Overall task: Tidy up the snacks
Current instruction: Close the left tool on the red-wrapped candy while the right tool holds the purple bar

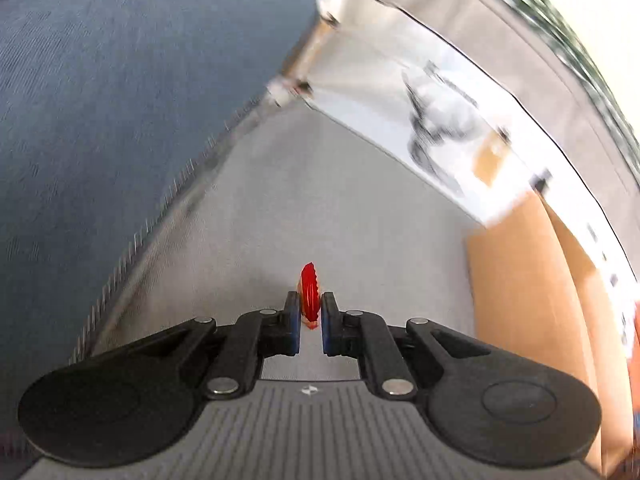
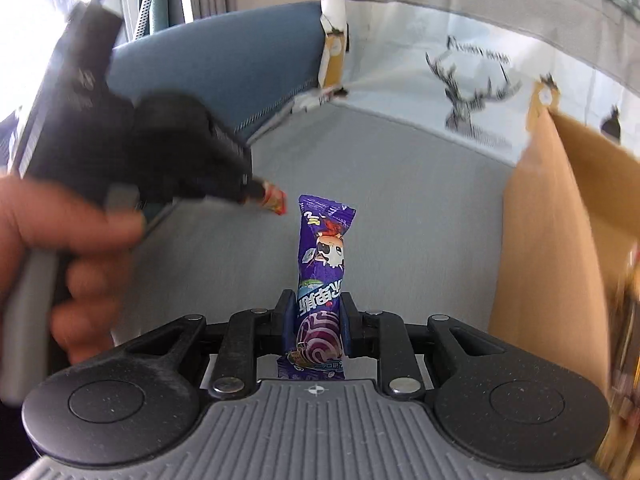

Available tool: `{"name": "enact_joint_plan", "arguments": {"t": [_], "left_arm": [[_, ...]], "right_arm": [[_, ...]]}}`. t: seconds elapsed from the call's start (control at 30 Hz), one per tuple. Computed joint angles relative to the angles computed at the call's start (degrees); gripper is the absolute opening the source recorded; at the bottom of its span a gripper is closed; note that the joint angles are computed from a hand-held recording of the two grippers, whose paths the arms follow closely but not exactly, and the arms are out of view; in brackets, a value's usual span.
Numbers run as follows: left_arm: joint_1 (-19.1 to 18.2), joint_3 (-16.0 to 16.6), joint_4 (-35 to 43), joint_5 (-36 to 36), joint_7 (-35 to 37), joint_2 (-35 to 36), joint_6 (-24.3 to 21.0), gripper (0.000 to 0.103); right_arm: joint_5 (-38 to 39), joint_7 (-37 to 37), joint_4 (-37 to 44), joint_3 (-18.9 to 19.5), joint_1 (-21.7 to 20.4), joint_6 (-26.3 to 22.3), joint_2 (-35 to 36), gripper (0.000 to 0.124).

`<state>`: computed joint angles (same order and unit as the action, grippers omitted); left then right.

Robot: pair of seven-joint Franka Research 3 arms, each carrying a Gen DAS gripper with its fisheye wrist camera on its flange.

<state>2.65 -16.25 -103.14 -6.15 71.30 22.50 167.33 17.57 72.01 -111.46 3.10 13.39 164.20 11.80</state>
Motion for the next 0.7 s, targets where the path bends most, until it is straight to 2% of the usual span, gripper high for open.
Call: {"name": "enact_joint_plan", "arguments": {"t": [0.1, 0.13, 0.27, 0.4, 0.47, 0.63, 0.7], "left_arm": [[5.7, -7.7, -3.5, -8.2, 8.6, -2.6, -2.0, 0.01], [5.7, -8.3, -4.3, -9.8, 10.6, -3.3, -2.6, 0.01], [-0.8, -2.8, -7.1, -6.1, 7.9, -6.2, -4.6, 0.01], [-2.9, -1.1, -8.8, -7.3, 6.0, -6.6, -5.5, 0.01], [-4.8, 0.9, -8.9, -4.8, 2.9, -6.6, -5.7, 0.011], [-4.9, 0.7, -11.8, -4.4, 1.4, -7.4, 2.1, 0.016], [-4.3, -0.3, -11.5, -4.2, 1.8, -6.6, 3.6, 0.016]], "right_arm": [[0.3, 1.0, -1.4, -0.1, -0.1, -3.4, -0.7, 0.024], [1.7, -0.3, -1.3, 0.4, -0.6, -4.2, -0.6, 0.024], [-1.5, 2.7, -1.3, -1.0, 0.2, -5.0, -0.2, 0.024], [2.6, 1.2, -0.6, 0.0, -1.3, -7.0, -0.3, 0.024], [3.7, 0.5, -0.7, 0.1, -1.7, -7.1, -0.5, 0.025], [10.2, -3.9, -1.8, 1.2, -3.2, -6.8, -1.5, 0.033], [12.1, -4.9, -1.9, 1.2, -3.3, -6.5, -1.6, 0.038]]}}
